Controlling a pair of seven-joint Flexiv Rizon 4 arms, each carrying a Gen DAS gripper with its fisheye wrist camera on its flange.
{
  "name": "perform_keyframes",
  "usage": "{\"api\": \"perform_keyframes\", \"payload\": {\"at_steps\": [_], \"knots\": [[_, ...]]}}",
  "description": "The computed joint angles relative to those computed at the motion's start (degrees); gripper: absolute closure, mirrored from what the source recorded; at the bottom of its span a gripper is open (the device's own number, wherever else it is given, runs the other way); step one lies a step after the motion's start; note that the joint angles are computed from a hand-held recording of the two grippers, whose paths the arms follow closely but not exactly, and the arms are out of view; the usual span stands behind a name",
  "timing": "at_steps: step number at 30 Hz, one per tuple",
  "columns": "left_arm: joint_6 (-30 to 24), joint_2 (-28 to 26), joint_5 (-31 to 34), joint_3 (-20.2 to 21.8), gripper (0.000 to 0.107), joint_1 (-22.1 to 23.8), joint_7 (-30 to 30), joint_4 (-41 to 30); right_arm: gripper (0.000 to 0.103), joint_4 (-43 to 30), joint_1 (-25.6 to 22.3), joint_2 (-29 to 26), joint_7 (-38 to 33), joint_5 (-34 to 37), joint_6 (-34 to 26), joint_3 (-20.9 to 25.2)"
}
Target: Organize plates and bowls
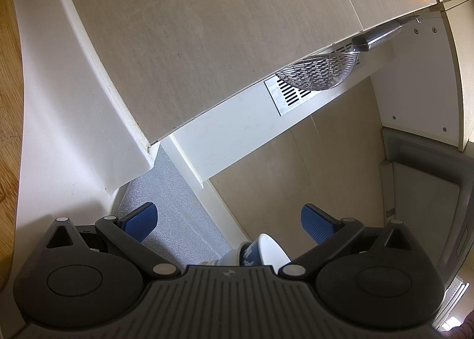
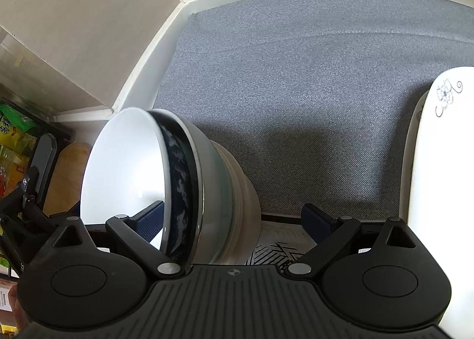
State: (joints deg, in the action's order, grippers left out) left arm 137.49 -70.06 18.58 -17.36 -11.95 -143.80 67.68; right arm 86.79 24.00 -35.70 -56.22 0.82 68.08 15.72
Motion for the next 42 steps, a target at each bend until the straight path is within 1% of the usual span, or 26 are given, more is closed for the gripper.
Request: {"api": "perform_keyframes", "payload": {"at_steps": [10,21,34,42], "knots": [[0.16,-0.03,0.05,0.12,0.004,0.03,-0.1,0.11,0.006,-0.05,0.03,0.08,0.0,0.01,-0.26,-0.1],[0.24,-0.17,0.12,0.11,0.004,0.07,-0.07,0.04,0.006,0.15,1.61,0.26,2.0,-1.96,-0.4,-1.55],[0.29,-0.2,0.07,0.16,0.004,0.0,-0.06,0.04,0.006,0.16,1.72,0.38,1.34,-2.98,-1.24,-1.26],[0.22,-0.07,-0.03,0.16,0.004,-0.05,-0.01,0.09,0.006,-0.28,1.42,-0.09,1.36,-2.07,-0.93,-0.9]]}}
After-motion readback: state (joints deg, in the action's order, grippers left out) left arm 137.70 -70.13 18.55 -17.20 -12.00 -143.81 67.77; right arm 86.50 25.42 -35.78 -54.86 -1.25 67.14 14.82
